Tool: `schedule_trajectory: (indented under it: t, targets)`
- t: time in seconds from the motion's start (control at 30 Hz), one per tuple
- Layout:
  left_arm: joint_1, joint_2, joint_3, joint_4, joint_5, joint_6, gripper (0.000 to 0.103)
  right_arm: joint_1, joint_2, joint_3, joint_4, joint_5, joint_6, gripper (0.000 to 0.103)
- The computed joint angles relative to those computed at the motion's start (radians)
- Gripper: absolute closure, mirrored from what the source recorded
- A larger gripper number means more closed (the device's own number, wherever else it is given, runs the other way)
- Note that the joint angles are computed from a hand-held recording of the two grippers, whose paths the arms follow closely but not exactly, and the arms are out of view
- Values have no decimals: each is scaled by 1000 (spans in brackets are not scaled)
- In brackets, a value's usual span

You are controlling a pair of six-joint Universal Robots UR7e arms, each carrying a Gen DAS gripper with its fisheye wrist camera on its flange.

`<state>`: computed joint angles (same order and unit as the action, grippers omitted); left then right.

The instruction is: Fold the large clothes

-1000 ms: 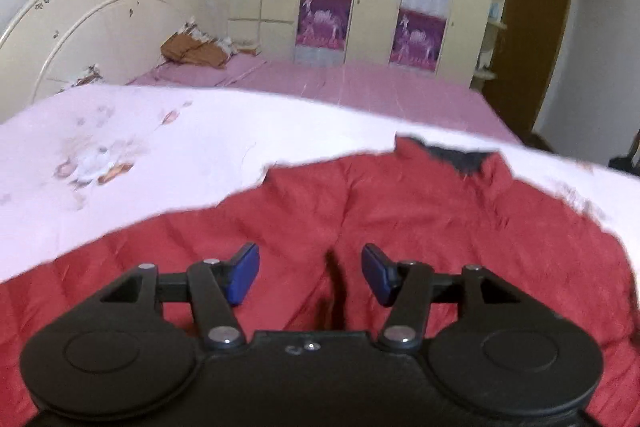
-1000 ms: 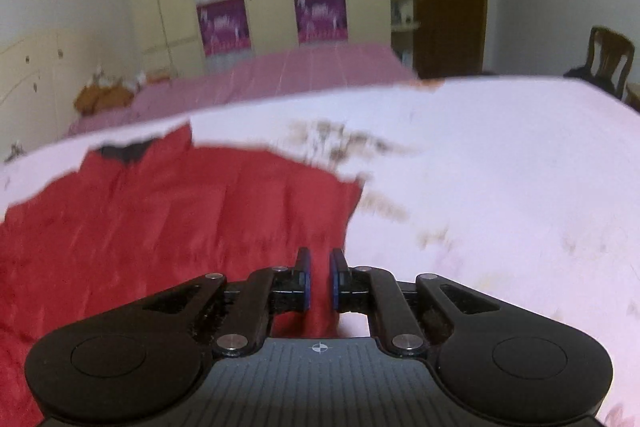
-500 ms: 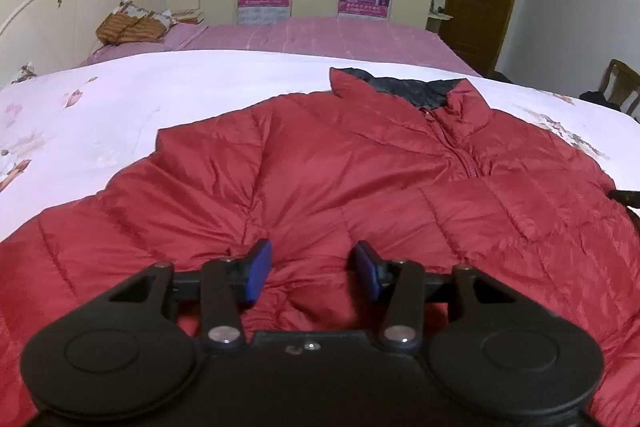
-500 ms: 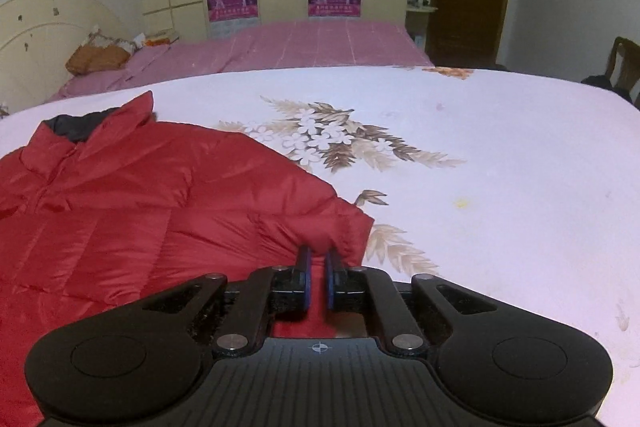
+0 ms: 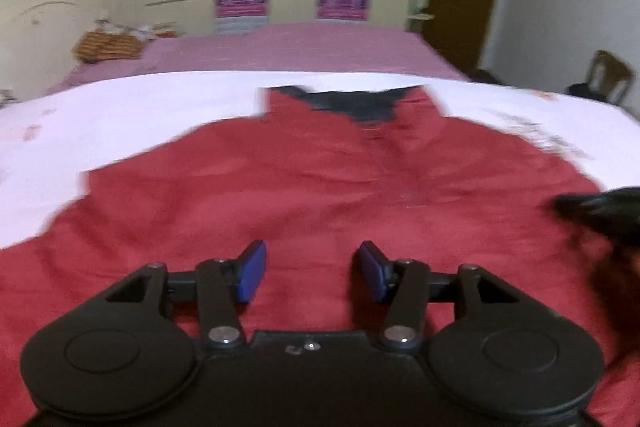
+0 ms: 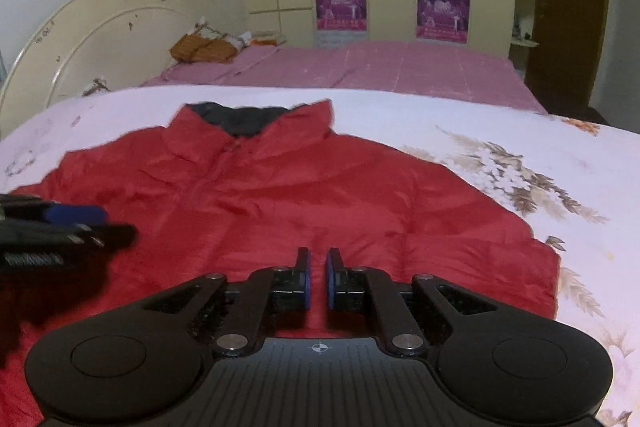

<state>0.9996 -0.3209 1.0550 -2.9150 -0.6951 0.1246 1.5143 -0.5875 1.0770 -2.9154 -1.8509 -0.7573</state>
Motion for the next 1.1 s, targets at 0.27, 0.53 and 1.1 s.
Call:
schedule_trajectory:
  t: [0.27,0.53,1.1]
  targets:
    - [6,-58,66,-11,33,-48,53,-31,8,-67,-48,-124,85,98]
    - [-17,-132,229,-22,9,-68,50,-19,-141,174,-53,-165,168,98]
    - [-43,-197,343,-29,6,-145,50,-5,-274,421,-158,-188,219,98]
